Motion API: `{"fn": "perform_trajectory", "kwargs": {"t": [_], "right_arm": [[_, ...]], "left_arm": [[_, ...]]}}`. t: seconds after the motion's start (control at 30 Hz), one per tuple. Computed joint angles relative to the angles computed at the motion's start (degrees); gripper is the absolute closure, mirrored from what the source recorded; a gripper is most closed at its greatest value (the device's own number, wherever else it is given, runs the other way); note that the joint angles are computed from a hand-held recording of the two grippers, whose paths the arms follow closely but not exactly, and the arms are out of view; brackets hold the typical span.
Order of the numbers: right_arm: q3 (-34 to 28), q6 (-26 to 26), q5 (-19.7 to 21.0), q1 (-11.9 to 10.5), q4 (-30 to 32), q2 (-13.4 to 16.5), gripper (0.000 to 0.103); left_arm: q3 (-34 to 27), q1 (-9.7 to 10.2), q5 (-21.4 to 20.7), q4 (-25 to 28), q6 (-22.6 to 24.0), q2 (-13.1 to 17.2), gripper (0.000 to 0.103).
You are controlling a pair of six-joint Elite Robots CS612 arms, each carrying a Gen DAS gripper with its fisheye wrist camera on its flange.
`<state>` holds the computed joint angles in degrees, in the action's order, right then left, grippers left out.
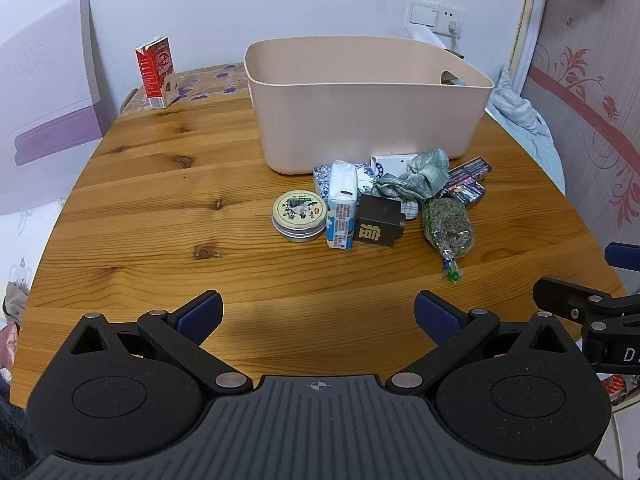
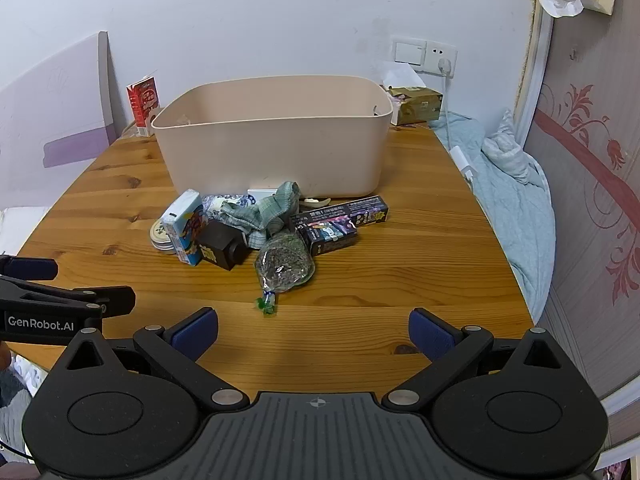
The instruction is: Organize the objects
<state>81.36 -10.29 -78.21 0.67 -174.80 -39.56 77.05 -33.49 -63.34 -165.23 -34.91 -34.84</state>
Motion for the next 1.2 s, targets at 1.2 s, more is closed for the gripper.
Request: {"fn": "perform_trajectory", "kwargs": {"t": [1.2], "right_arm": [[-4.4, -0.7, 0.3, 0.6, 4.7, 2.3, 0.0]], "left_arm": [[-3.5, 1.24, -1.4, 0.4, 3.3, 2.2, 0.0]]}}
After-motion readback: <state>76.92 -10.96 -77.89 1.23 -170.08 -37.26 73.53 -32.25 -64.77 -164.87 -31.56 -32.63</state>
